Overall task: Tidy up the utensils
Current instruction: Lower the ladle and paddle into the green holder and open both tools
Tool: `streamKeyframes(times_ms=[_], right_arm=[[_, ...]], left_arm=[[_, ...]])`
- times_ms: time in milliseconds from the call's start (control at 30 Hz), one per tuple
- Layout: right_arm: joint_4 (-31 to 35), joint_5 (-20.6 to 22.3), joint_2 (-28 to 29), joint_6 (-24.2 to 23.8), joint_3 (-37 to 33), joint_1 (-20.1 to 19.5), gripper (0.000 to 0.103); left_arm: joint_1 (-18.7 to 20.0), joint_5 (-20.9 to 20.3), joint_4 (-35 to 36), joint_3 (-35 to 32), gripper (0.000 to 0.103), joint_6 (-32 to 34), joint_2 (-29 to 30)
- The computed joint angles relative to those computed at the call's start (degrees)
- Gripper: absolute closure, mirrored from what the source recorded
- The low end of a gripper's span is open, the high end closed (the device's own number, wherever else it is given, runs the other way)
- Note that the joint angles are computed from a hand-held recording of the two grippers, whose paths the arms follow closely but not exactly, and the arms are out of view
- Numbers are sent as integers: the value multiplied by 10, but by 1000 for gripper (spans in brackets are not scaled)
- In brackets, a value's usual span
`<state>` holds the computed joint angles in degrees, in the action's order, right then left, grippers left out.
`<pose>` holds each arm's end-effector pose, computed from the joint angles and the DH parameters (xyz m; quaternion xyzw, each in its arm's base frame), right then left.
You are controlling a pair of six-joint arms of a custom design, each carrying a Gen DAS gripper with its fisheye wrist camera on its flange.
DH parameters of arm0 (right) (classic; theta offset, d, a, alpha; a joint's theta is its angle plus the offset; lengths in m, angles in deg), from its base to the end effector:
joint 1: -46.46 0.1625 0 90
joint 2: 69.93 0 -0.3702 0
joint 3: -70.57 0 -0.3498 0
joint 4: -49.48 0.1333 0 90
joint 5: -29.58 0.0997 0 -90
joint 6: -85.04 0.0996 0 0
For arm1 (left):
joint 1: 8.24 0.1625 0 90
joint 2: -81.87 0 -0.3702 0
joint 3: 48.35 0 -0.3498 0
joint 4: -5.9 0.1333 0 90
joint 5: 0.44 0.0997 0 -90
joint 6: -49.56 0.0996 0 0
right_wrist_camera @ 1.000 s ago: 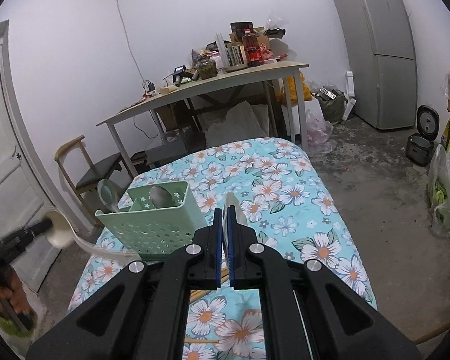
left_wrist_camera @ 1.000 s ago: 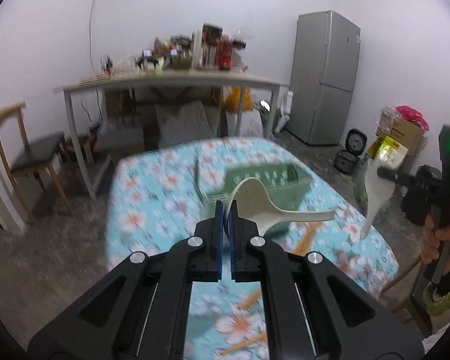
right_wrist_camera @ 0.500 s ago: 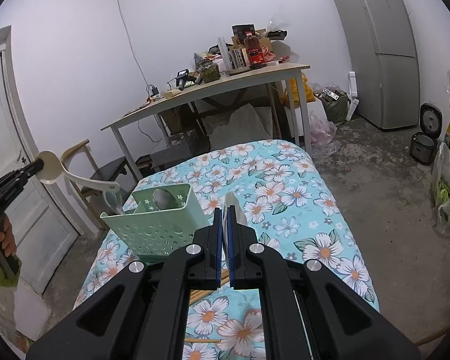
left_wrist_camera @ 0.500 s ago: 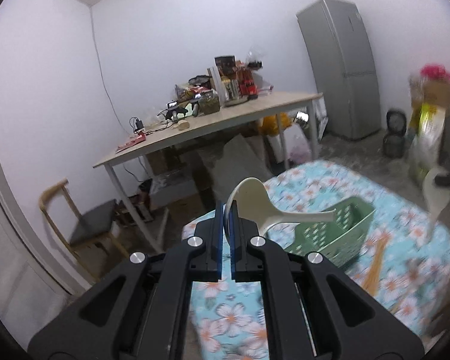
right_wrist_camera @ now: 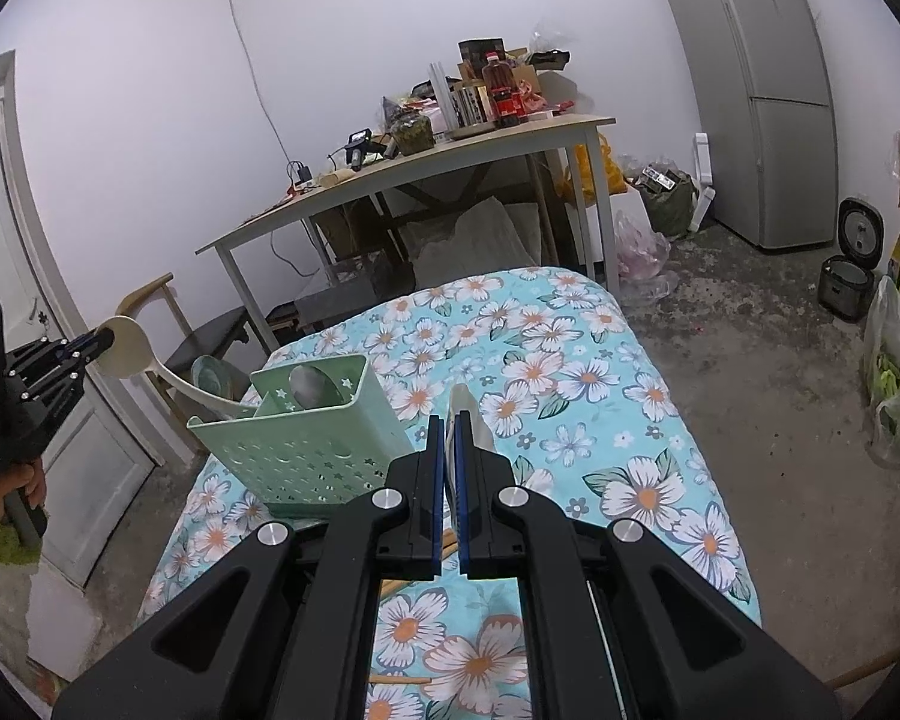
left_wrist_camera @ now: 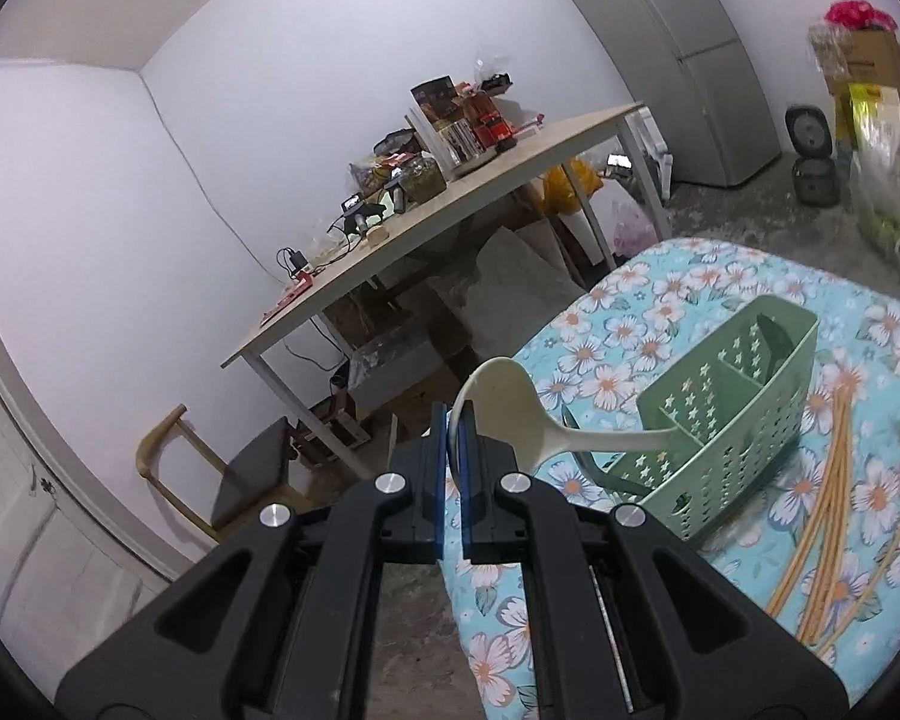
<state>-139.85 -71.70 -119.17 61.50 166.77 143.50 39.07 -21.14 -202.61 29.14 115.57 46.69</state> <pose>0.1888 -0.6001 0.2066 0.1937 -0.8729 0.4219 0.1503 -0.2534 -0.6087 0.2287 0.3216 0.6624 -0.4067 0.5408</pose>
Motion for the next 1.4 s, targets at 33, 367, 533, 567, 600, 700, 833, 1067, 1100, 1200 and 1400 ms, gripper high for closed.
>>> streamKeyframes(times_ms=[33, 367, 533, 567, 600, 700, 833, 1067, 1100, 1200, 1400], right_arm=[[1, 0, 0, 0, 0, 0, 100], [6, -3, 2, 5, -3, -3, 99], [7, -1, 2, 5, -3, -3, 99], [6, 0, 2, 5, -3, -3, 99], [5, 2, 1, 5, -3, -3, 99], [5, 17, -3, 4, -4, -4, 99], [30, 68, -11, 11, -19, -8, 99], [107, 207, -13, 41, -81, -11, 99], [117, 227, -9, 45, -97, -10, 99], [135, 264, 7, 52, -139, -4, 99], [157, 304, 38, 50, -202, 9, 99]], left_arm=[[2, 0, -4, -8, 100, 14, 7], [16, -19, 132, 19, 96, -128, -8], [21, -47, 216, 43, 72, -244, -32], [21, -55, 222, 48, 69, -258, -37], [22, -66, 225, 54, 65, -274, -43], [20, -81, 239, 69, 56, -318, -56], [19, -101, 231, 93, 51, -361, -76], [16, -135, 159, 170, 40, -409, -119], [16, -143, 149, 187, 38, -422, -128], [18, -147, 130, 218, 34, -441, -141], [24, -149, 130, 265, 33, -490, -164]])
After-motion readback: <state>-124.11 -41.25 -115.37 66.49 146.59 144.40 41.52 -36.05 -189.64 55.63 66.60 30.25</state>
